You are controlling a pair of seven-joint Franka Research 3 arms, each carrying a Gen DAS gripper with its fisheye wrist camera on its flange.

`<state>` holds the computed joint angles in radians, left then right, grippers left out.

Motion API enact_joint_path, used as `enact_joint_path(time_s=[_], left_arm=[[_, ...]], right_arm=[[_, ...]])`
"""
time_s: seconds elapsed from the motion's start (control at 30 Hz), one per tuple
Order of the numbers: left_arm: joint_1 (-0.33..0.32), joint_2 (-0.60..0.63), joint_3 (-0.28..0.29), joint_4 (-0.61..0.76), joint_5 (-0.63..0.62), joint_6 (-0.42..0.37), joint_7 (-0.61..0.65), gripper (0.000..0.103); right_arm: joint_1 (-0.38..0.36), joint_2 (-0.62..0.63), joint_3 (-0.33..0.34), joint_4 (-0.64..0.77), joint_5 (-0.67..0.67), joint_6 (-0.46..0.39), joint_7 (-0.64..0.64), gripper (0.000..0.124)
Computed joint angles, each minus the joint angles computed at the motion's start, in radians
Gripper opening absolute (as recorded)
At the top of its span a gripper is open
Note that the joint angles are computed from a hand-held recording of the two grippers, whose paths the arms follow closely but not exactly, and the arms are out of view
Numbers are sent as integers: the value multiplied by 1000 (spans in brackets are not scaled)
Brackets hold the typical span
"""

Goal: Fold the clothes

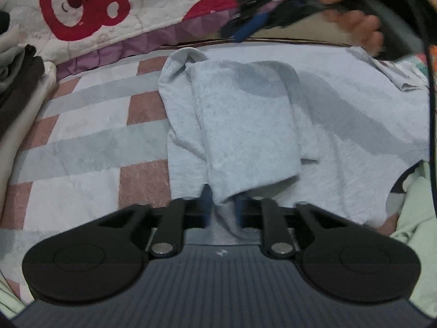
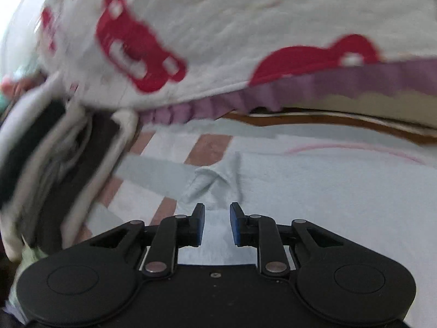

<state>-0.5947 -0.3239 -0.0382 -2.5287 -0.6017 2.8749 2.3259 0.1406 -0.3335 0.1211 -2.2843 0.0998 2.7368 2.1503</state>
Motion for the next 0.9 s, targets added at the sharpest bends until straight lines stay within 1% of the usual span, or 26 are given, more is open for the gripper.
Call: enact_joint_path(time_s=[0.07,0.1,0.17,0.2,0.23,0.27,0.33,0.37,0.4,0.43,0.47,0.53,0.63,0.7,0.77,0.9], left_arm=[[-14,-3,5,-5,-4,21,37,14],[-20,-4,11,-4,-6,23,51,14],[-29,-6,23,-2,-12,22,76,17],[-33,-7,28,-1,-17,21,90,19],[-40,-8,34,-2,-25,30,113,20],[-32,-6,31,2,-16,23,110,20],[-11,-2,20,11,7,3,95,10],[0,0,14,15,18,-7,88,10],[-15,-4,39,23,-28,-27,98,10],[-26,-8,61,31,-85,-51,109,10],[-15,-11,56,31,-106,-53,106,9],[9,-17,43,27,-132,-47,93,9],[33,-21,7,9,-114,-13,67,8],[38,-23,-7,-4,-89,12,42,8],[46,-25,-18,-14,-51,29,-4,8],[27,-27,19,-16,-69,25,-79,9]], right_arm=[[16,56,-24,36,27,-11,-42,25],[2,81,-17,55,7,-21,-21,25],[-44,133,21,100,-108,-50,99,27],[-45,152,19,112,-130,-52,138,32],[-33,170,4,122,-112,-51,147,37],[-17,185,-13,128,-78,-45,142,42],[24,203,-49,129,50,-19,78,41],[46,213,-67,135,132,-13,23,19],[66,226,-85,154,227,-28,-46,5],[74,238,-96,175,306,-55,-75,5],[77,247,-104,191,374,-68,-95,5],[76,257,-112,206,487,-41,-119,5],[73,274,-119,234,649,-9,-152,5],[65,295,-117,264,657,-23,-159,5],[59,317,-110,292,613,-42,-171,5],[53,359,-99,342,495,-66,-203,5]])
